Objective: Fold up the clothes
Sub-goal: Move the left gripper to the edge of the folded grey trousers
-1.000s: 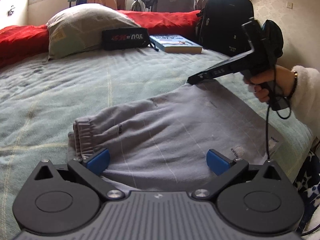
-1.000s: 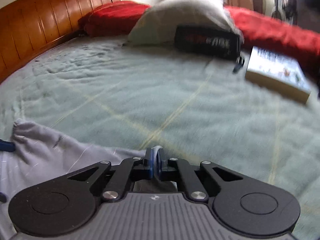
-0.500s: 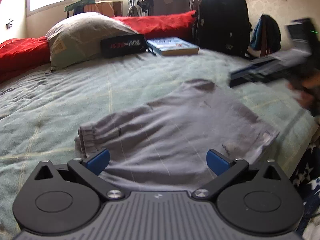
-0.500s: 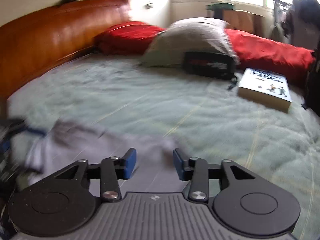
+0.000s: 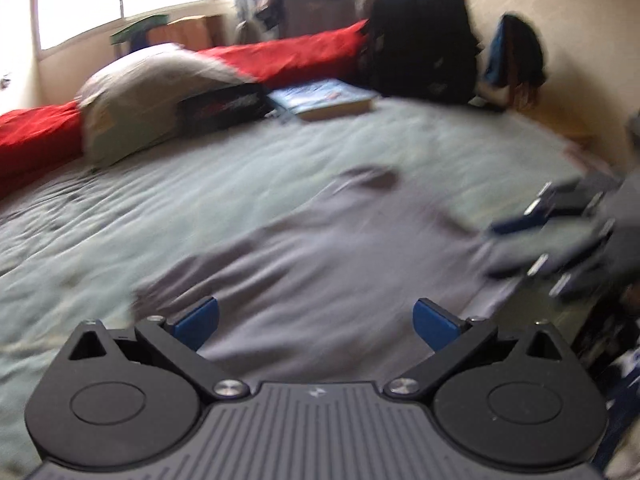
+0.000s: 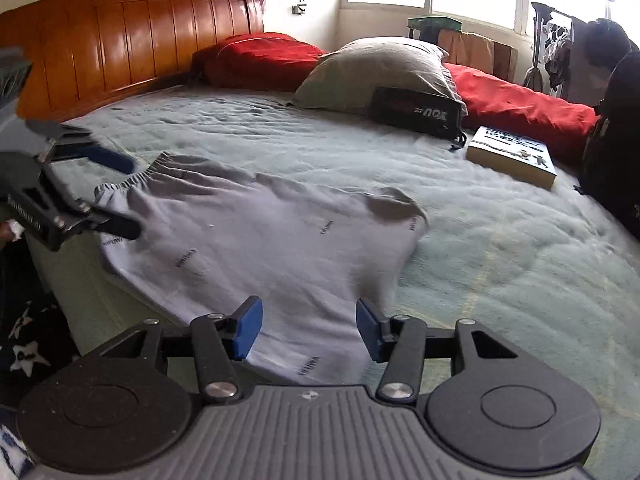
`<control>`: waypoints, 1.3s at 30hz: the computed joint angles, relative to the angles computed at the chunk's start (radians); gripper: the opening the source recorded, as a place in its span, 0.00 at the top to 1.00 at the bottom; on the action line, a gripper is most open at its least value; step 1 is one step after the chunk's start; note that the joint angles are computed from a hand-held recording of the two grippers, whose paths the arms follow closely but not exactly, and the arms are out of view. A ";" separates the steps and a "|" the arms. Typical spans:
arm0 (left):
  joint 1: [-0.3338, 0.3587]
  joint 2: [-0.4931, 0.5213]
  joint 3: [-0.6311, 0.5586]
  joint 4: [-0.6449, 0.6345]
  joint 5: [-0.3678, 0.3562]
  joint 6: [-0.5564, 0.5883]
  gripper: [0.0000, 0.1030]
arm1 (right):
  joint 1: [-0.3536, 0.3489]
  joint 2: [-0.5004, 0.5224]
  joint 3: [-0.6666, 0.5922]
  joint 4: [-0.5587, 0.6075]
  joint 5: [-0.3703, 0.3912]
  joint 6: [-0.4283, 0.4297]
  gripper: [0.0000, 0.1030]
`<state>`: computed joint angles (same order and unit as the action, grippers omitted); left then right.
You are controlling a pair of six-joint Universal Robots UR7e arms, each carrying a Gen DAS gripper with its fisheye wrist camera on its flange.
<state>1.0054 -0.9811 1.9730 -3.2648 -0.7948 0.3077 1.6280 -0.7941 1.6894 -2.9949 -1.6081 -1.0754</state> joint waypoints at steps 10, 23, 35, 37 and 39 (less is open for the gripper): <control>0.068 0.111 -0.149 0.196 -0.158 -0.182 0.01 | -0.026 -0.010 0.059 -0.058 -0.004 -0.035 0.34; 0.019 0.088 -0.166 0.371 -0.177 -0.418 0.01 | -0.055 -0.028 0.078 -0.029 0.064 -0.059 0.24; 0.064 0.166 -0.333 0.391 -0.127 -0.375 0.01 | -0.055 -0.030 0.078 -0.044 0.044 -0.035 0.18; 0.073 0.186 -0.345 0.372 -0.113 -0.361 0.01 | -0.057 -0.035 0.081 -0.040 0.053 -0.026 0.18; 0.056 0.185 -0.326 0.338 -0.082 -0.333 0.01 | -0.057 -0.042 0.083 -0.041 0.063 -0.023 0.18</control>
<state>1.0610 -0.7965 1.6466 -2.9272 -0.8769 -0.0252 1.5715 -0.8359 1.7723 -3.0361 -1.5453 -1.0988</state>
